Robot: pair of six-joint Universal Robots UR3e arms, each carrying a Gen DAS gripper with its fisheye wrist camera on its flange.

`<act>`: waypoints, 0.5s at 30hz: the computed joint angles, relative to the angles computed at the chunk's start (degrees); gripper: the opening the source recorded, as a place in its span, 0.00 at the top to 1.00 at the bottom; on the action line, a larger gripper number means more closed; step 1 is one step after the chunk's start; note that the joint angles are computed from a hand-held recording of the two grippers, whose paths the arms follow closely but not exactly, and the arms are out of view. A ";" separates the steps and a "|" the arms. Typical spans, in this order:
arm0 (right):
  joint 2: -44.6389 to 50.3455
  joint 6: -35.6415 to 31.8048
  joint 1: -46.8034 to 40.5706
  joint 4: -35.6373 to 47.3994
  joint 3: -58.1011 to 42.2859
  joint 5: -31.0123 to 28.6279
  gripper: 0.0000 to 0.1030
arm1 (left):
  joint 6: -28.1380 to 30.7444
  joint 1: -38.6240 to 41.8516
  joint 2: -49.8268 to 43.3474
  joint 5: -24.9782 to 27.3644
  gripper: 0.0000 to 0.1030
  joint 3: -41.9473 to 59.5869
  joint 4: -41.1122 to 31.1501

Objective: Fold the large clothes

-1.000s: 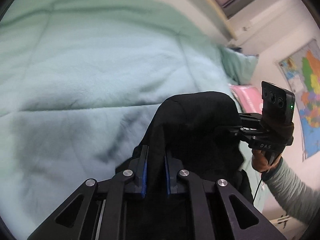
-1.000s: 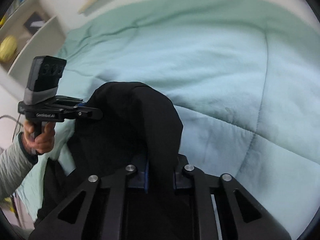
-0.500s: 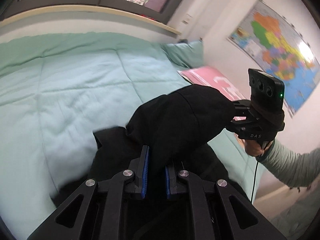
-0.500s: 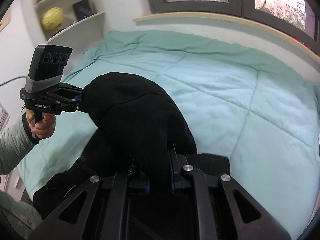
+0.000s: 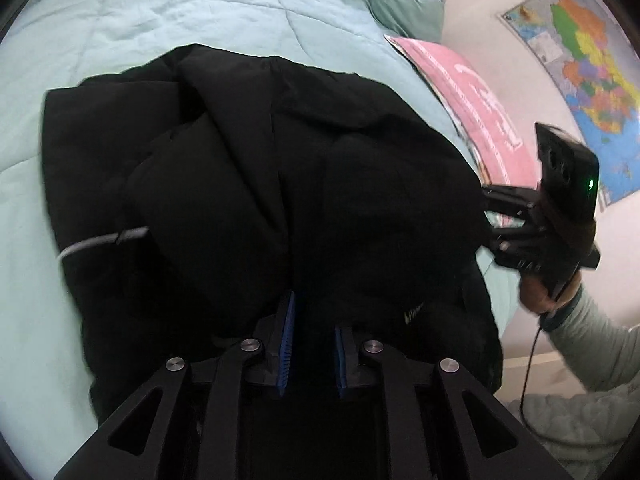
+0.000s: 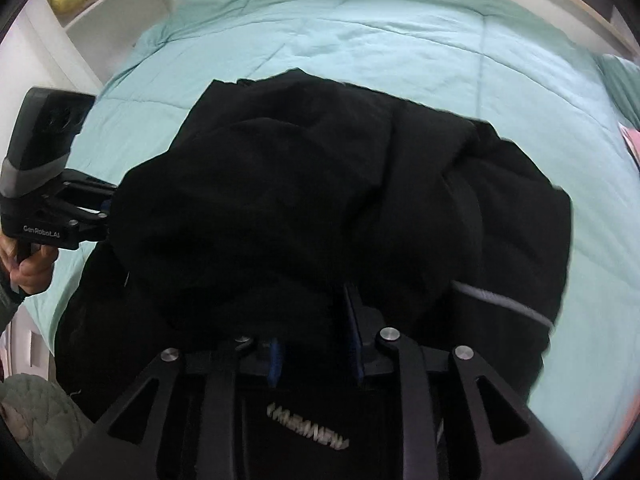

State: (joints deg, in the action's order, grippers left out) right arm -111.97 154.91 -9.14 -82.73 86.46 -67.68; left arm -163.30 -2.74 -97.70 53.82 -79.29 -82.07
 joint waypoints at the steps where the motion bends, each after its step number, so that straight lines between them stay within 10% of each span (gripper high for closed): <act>1: -1.20 -2.28 -2.07 3.36 -1.32 0.63 0.67 | 1.27 0.39 1.19 0.34 0.69 0.18 -2.52; 3: -3.50 -6.27 -6.85 9.44 -4.04 1.32 0.47 | 4.25 1.77 2.42 1.37 0.49 3.27 -11.96; 8: -3.07 -15.64 -21.43 28.19 -19.20 8.97 0.46 | 5.67 7.57 7.30 -1.39 0.49 7.55 -19.38; 15: 18.04 12.29 0.36 10.31 -36.89 3.15 0.45 | -8.36 8.75 -1.43 -13.27 0.48 17.54 -5.51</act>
State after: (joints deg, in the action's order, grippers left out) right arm -93.93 167.20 -8.78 -72.42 49.56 -64.53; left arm -171.66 6.00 -99.12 40.55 -61.75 -87.58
